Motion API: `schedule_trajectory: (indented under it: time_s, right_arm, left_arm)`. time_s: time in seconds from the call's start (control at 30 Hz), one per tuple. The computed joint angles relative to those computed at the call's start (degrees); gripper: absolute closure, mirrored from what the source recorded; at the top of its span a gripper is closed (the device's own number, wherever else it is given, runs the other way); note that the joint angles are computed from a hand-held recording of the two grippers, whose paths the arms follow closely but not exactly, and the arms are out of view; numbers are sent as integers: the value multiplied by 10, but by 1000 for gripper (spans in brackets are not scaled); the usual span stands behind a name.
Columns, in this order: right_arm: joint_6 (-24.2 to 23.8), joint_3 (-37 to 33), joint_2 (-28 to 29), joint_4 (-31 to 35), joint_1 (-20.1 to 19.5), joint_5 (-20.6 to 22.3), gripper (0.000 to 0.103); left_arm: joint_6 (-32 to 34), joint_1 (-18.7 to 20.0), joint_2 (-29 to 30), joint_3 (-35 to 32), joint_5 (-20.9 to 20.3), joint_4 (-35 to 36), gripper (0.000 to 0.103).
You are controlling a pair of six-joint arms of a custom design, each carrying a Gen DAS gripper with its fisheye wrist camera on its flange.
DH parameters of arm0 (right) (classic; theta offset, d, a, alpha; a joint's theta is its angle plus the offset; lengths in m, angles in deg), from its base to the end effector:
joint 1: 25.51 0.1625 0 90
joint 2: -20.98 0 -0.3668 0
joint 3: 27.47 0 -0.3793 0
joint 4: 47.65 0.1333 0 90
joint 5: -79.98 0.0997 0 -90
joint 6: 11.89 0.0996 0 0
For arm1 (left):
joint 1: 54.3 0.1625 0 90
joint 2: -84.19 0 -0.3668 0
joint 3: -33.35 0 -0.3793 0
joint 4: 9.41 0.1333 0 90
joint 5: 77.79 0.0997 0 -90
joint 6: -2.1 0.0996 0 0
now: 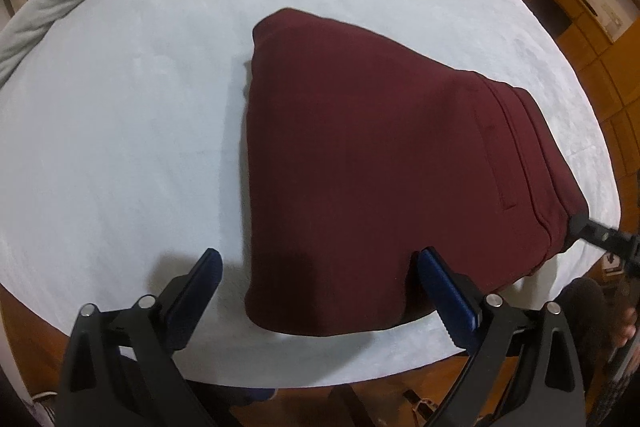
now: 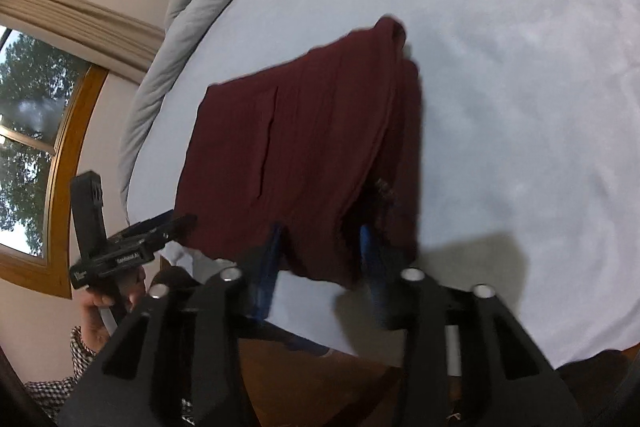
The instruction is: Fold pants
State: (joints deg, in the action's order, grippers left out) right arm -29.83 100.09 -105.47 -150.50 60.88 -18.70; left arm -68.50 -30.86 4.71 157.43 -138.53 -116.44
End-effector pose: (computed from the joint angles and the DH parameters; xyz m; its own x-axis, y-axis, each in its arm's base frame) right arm 0.1005 -0.2858 0.3741 -0.9558 -0.2126 0.2032 -0.2446 0.9582 -0.1481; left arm -0.2810 -0.3202 0.1336 -0.8134 -0.0368 -0.5805 0.1386 0.9570 -0.2549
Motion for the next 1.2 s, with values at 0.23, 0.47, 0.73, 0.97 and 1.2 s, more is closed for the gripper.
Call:
schedule_trajectory:
  time_s: [0.23,0.47,0.73,0.97,1.2]
  right_arm:
    - [4,-21,-6,14,59,-7,83]
    - [13,12,2,-6,51,-81,84]
    - [16,13,-8,-9,71,-79,67]
    - [27,-34,68,-79,155,-149,54]
    - [31,-103,235,-165,117,-145,42]
  left_arm:
    - [-1,-8,4,-7,8,12,4]
    - [3,-15,6,-7,14,2,4]
    - [10,-30,-10,-2,25,-5,4]
    - [25,-47,-11,-12,39,0,4]
    - [44,-55,-11,-18,52,-6,4]
